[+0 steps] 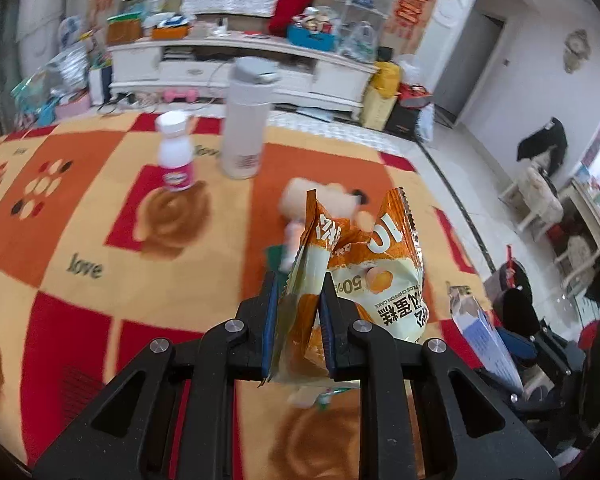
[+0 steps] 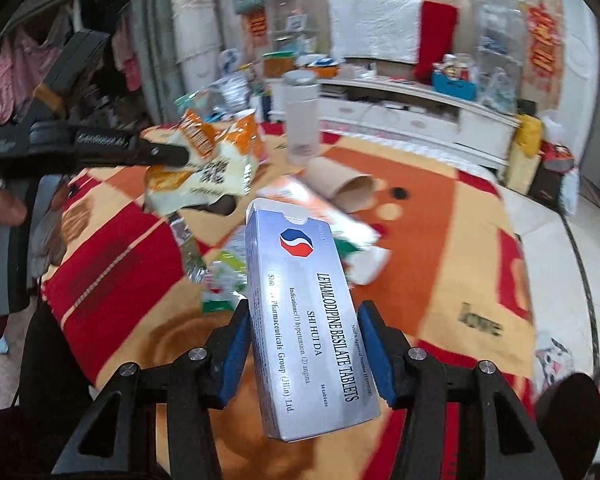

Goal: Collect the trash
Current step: 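Lift the snack bag and medicine box and carry them toward the black bin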

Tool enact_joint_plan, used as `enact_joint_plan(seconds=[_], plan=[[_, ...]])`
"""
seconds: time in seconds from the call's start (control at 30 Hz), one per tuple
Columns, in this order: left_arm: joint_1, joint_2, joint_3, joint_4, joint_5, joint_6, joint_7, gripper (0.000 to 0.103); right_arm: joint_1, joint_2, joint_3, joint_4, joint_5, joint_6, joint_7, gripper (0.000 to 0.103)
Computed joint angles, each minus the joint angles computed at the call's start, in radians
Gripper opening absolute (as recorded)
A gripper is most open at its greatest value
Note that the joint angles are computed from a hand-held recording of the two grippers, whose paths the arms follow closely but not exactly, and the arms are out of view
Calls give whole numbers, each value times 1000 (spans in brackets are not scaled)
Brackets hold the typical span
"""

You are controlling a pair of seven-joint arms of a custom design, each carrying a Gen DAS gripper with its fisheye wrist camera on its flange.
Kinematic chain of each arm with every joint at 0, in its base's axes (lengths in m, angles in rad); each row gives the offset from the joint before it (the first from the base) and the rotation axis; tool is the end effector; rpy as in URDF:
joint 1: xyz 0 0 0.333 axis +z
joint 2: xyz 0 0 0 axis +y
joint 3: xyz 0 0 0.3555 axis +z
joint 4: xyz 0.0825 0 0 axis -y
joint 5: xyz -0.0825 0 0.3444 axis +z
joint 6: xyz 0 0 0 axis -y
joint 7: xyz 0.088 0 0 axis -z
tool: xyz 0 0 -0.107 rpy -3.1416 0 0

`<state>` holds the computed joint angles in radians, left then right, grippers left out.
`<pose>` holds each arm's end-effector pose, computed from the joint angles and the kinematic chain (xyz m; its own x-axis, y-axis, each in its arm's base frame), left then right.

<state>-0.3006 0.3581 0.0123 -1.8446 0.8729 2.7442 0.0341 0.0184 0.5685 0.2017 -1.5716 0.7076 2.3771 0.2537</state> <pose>0.6149 -0.2151 0.4423 0.4118 -0.8830 0.2252 -0.6306 -0.4545 -0.6291 0.6944 0.1327 0.3977 0.8690 -0.4816 -0.1136 -0.4406 -0.6485 -0.6208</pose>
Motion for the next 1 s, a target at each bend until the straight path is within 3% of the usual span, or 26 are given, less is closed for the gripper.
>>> enact_joint_plan(seconds=[0.17, 0.77, 1.0], plan=[[-13, 79, -28, 127, -69, -21, 111, 17, -25, 23, -16, 44, 1, 7, 31, 51], [-98, 373, -32, 569, -378, -110, 500, 17, -112, 142, -48, 214, -92, 11, 205, 51], [-123, 527, -53, 825, -493, -205, 647, 17, -141, 205, -64, 302, -149, 8, 292, 51]])
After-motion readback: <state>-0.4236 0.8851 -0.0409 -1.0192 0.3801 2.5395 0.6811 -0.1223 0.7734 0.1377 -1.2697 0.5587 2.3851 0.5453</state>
